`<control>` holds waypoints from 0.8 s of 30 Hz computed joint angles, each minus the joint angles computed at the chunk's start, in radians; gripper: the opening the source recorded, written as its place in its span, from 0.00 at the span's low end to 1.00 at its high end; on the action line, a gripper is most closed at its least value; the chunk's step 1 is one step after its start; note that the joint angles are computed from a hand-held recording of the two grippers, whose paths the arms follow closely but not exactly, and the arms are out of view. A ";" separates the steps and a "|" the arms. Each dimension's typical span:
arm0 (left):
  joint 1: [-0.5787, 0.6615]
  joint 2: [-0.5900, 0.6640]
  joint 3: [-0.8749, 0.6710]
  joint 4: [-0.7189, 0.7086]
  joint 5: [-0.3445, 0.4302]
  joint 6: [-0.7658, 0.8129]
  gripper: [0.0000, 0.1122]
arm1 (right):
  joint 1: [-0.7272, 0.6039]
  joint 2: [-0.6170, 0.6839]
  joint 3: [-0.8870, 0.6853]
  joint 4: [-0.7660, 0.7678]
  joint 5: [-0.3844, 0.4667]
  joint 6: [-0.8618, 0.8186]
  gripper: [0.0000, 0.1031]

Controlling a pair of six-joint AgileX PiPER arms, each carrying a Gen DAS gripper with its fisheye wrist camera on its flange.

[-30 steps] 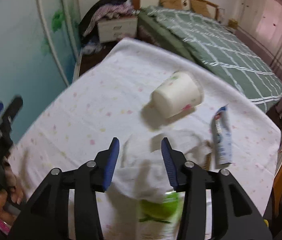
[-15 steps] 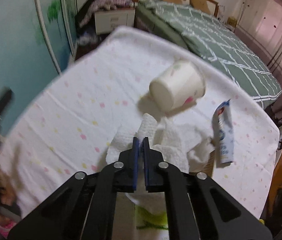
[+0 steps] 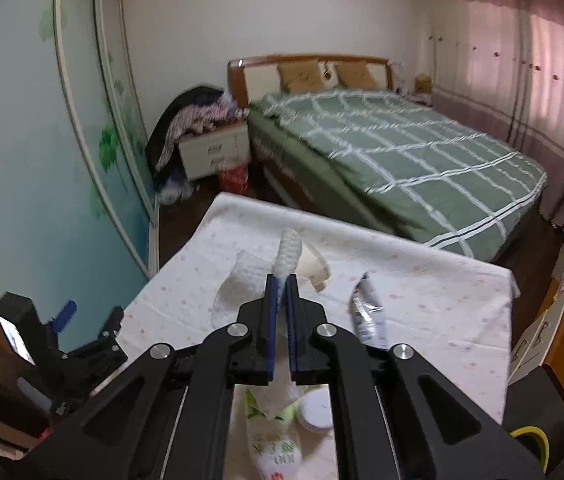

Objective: Collect trash
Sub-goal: 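Carry the towel with the right tool into the bin and release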

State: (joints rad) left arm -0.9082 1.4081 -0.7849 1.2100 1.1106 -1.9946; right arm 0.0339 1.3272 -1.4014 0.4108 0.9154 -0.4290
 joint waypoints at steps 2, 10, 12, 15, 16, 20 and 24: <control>-0.023 0.008 -0.019 -0.006 0.004 0.031 0.87 | -0.074 -0.042 0.020 0.052 0.018 -0.049 0.04; -0.168 0.027 -0.126 -0.053 -0.004 0.117 0.87 | -0.542 -0.180 0.094 0.311 0.151 -0.312 0.04; -0.210 0.051 -0.167 -0.064 -0.009 0.136 0.87 | -0.682 -0.191 0.124 0.361 0.184 -0.387 0.04; -0.258 0.116 -0.244 -0.089 -0.028 0.165 0.87 | -0.855 -0.188 0.178 0.401 0.195 -0.476 0.04; -0.270 0.142 -0.273 -0.098 -0.030 0.177 0.87 | -0.909 -0.180 0.193 0.415 0.200 -0.507 0.04; -0.310 0.255 -0.393 -0.139 -0.044 0.238 0.87 | -1.084 -0.121 0.252 0.429 0.159 -0.606 0.04; -0.313 0.350 -0.503 -0.200 -0.039 0.301 0.87 | -1.152 -0.045 0.293 0.409 0.071 -0.658 0.05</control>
